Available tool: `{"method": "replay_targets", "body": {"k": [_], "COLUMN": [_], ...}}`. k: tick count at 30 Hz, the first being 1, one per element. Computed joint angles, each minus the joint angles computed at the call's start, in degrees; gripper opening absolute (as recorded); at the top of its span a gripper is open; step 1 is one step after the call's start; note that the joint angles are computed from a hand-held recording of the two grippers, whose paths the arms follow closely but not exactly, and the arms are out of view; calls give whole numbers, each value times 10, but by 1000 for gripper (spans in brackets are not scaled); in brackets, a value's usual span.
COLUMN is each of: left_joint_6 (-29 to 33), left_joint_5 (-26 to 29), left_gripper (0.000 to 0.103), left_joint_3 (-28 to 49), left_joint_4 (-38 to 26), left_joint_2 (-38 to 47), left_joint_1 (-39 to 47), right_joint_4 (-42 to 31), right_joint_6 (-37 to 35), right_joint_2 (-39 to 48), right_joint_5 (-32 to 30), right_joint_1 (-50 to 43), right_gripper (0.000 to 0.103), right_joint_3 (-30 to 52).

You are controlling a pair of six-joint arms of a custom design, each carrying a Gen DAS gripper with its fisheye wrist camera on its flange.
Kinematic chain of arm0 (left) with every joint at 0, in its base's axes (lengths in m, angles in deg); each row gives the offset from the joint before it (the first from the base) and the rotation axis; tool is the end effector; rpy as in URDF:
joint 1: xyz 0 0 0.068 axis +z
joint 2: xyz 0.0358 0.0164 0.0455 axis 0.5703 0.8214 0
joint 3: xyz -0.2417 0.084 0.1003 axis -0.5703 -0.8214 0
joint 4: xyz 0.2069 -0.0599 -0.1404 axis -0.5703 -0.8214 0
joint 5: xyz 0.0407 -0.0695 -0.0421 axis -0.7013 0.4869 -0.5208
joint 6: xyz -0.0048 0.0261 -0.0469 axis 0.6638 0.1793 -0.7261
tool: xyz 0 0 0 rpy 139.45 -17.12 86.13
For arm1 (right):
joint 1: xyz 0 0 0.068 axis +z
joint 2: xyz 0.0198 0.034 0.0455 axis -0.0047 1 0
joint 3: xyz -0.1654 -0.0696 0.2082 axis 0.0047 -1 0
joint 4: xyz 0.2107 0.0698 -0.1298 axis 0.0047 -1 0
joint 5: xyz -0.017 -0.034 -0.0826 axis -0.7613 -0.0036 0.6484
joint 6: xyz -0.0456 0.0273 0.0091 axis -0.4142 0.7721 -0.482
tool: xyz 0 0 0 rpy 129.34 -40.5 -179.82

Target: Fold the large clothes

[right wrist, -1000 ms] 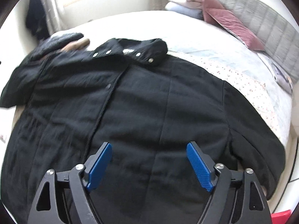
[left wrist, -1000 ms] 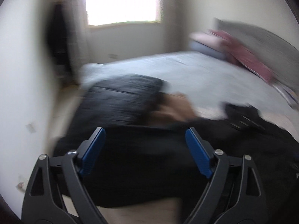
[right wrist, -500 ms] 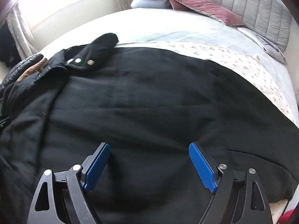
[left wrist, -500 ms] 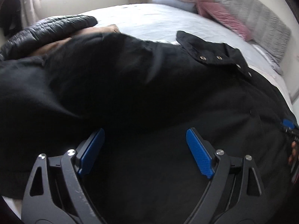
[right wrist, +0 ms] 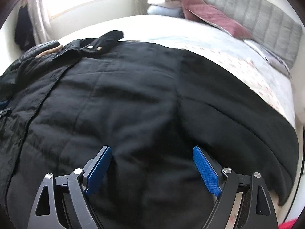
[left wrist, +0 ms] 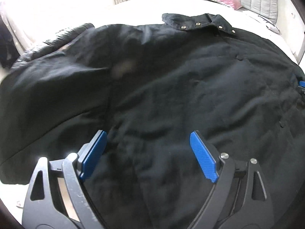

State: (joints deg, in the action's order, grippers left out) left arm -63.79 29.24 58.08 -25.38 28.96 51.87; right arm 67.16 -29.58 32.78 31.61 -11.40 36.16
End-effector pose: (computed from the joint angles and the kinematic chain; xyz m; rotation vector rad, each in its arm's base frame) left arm 0.1550 0.0492 0.2077 -0.1572 2.5408 0.2477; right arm 0.2629 -0.0399 0.1680 -0.5170 2.4822 0.1634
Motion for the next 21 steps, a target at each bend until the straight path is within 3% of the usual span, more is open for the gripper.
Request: {"method": "replay_targets", "body": {"k": [6,9,14,21], "left_joint_6": [-75,-123,-193,-237], "left_joint_5": [42,81,117,74], "left_gripper": [90,96,96,96], "left_joint_3": [88,132,156,171], "left_joint_4": [-123,-161,-180,-202], "left_joint_2": [-54,-35,-10,3], "left_joint_1": [-4,-4,-41,-149], "right_joint_4": [-132,-192,-255,-309], "right_joint_6": [-23,3,56,141], "right_joint_2": [-1,60,166,291], "right_joint_5": [-92,-145,-196,-273], "right_joint_1": [-153,-235,-322,-382], "right_gripper": [90,92,92,92], "right_joint_3": [86,167,270,349]}}
